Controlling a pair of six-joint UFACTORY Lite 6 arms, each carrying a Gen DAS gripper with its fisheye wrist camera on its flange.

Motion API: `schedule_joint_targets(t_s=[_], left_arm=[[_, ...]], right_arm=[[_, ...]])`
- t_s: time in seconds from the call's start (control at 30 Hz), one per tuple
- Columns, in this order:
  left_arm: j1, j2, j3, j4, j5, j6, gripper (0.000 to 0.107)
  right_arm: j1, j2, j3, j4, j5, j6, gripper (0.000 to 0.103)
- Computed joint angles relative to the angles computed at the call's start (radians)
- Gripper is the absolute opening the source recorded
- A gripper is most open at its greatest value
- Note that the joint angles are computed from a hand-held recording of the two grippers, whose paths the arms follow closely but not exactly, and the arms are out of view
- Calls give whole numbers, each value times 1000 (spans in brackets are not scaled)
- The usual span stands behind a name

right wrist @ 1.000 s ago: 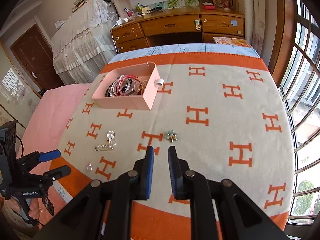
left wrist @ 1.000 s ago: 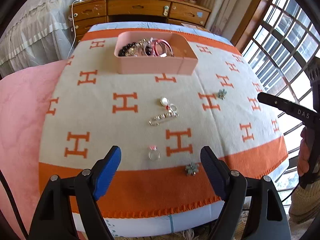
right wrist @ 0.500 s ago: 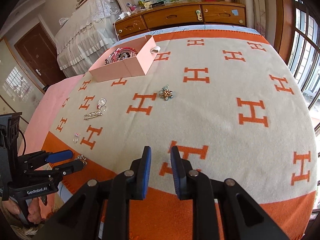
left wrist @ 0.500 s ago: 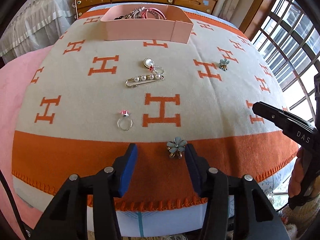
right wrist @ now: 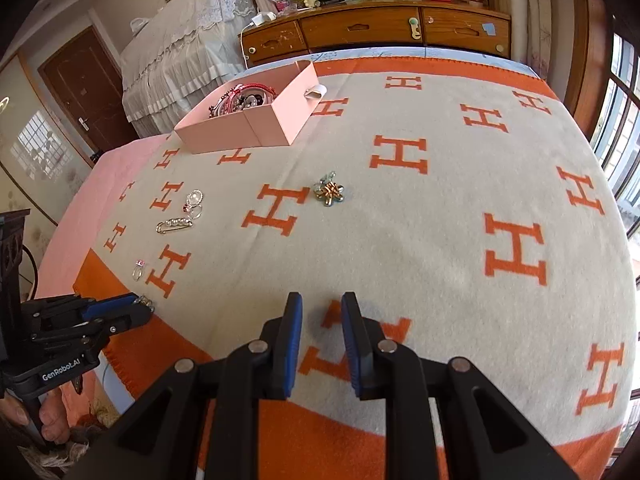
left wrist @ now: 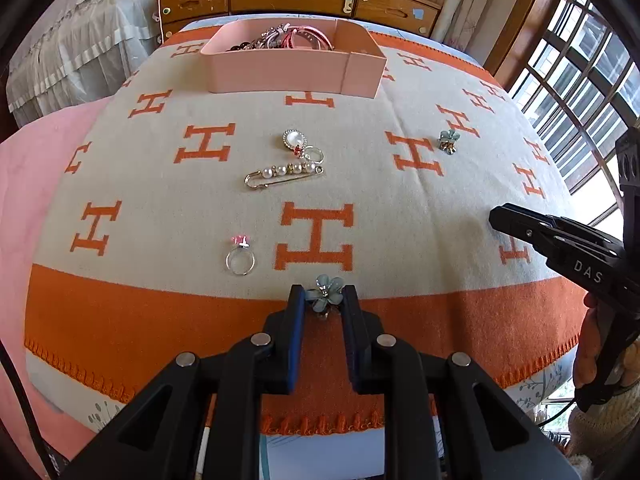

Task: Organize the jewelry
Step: 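Grasp a green flower brooch with the left tool while the right tool grasps the other flower brooch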

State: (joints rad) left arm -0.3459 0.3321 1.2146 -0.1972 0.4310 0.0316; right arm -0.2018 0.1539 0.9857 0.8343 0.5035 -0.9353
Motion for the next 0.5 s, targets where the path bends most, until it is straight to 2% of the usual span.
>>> schedule_joint_targets(t_s=[0.13,0.3,0.43,0.5], left_arm=[[2,-8,9,1,-23,10,16],[21,10,33,-41,-36,71,16],[44,26,53,-110,-39,151,16],[51,30,58,-133,-45,183,16]], right_arm=[[38,78,99,-78,-35,67,25],[94,177,221,-212,-72,178,26],[159,229,275,-437,-140,360,27],[172,248,295,-486,-153,397,27]])
